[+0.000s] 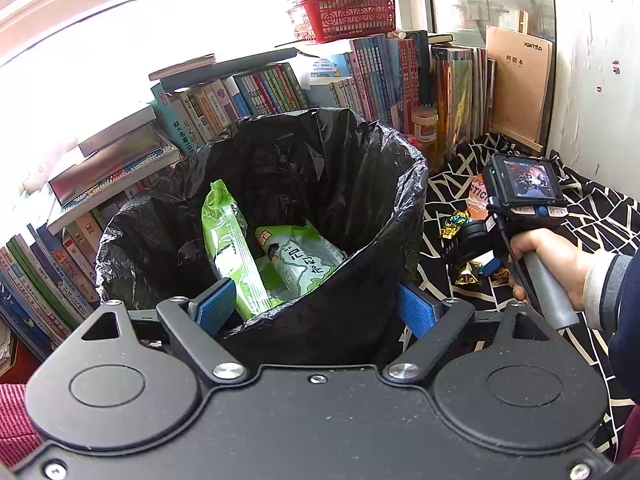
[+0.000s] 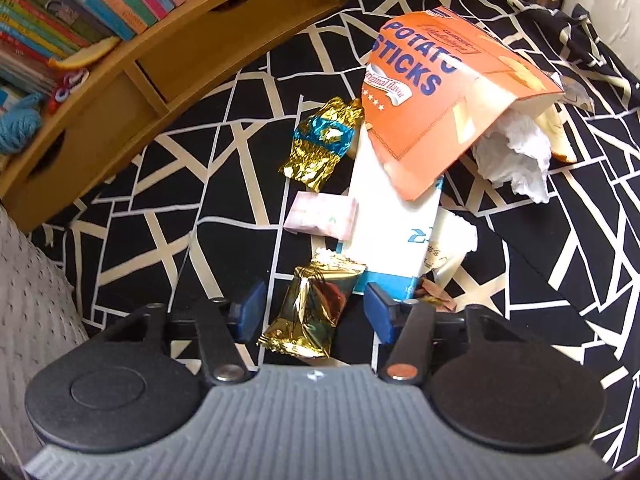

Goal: Collect trash
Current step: 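Carry the gold candy wrapper with the right gripper into the trash bag and release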

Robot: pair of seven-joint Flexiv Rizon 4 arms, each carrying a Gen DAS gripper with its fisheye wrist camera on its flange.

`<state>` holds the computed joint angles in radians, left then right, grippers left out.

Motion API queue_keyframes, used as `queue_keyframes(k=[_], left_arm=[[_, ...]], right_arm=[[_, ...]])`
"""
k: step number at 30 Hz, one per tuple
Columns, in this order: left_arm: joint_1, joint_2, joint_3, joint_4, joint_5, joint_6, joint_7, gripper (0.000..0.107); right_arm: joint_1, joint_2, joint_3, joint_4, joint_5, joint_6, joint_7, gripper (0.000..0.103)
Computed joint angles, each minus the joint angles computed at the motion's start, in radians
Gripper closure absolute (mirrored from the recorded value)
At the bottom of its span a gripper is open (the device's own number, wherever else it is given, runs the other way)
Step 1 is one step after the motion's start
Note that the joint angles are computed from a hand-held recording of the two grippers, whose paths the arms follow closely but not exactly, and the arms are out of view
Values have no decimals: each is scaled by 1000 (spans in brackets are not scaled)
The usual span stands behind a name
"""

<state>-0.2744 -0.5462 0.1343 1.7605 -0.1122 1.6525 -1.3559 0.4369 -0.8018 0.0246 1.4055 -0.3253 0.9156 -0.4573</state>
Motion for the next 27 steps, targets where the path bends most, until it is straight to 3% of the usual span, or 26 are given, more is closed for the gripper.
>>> queue_keyframes(k=[3, 6, 12, 27], left_arm=[[0, -1, 0, -1, 1, 0, -1, 21], [1, 0, -1, 0, 2, 0, -1, 21], [5, 1, -6, 0, 2, -1, -1, 21], [9, 1, -12, 1, 2, -2, 1, 21]], right_arm=[[7, -2, -3, -8, -13, -23, -15, 61], [10, 3, -5, -4, -17, -7, -15, 68], [43, 35, -46, 25, -82, 77, 10, 70], [129, 174, -202, 142, -356, 435, 137, 70]])
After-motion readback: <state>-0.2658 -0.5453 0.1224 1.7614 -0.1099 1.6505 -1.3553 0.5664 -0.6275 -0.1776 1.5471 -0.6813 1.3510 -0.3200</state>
